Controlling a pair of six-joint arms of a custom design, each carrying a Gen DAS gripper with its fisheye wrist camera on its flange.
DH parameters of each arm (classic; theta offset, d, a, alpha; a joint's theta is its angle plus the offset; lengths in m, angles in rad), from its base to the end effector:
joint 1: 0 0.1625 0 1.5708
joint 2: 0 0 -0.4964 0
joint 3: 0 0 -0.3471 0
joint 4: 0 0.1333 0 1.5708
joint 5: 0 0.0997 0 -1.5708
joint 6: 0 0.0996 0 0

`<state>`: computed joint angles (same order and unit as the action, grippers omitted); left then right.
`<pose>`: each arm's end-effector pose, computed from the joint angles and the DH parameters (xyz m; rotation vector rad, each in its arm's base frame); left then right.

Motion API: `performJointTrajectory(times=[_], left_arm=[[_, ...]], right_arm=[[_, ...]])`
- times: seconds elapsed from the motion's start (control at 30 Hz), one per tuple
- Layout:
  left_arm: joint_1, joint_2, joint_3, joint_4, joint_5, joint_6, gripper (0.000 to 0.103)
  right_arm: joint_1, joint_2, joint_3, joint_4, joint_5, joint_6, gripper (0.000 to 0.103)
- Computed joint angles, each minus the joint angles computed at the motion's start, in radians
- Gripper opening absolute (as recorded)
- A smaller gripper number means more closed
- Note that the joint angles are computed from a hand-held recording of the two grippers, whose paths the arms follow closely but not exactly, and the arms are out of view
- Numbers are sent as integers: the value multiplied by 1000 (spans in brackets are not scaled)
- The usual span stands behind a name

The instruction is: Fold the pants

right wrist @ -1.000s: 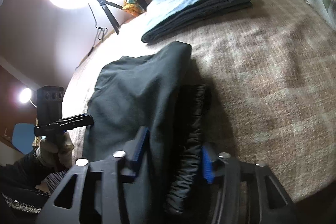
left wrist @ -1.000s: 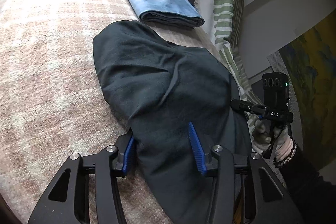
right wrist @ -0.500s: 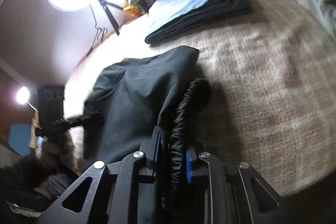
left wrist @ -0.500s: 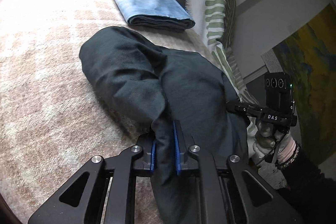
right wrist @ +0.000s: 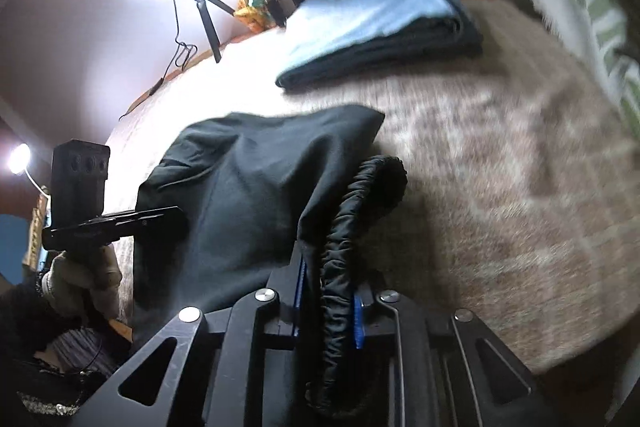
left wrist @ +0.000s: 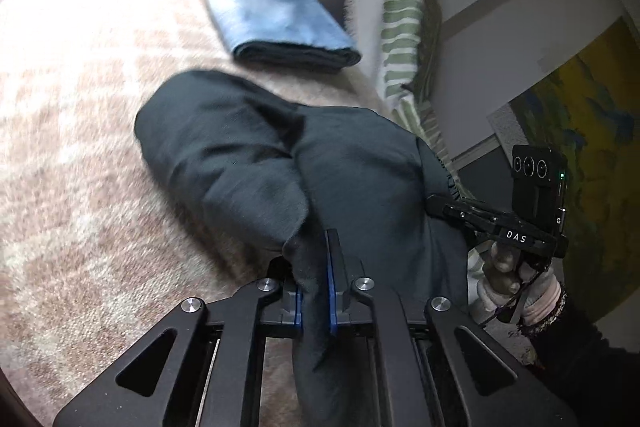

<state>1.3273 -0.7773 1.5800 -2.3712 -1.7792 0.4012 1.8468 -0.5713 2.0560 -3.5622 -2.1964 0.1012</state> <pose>-0.0581 -0.7012 0.1633 -0.9290 -2.7826 0.0208 0.2285 -0.5316 0.0629 0.0097 -2.5194 0.7907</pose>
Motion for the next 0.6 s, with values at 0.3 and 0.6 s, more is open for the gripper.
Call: performJointTrajectory(times=[0.3, 0.6], left_arm=[[-35, 1, -67, -3, -50, 52, 6], [-83, 129, -346, 64, -55, 81, 6]], right_arm=[[81, -10, -102, 5, -105, -94, 15], [68, 0, -312, 30, -159, -262, 15]])
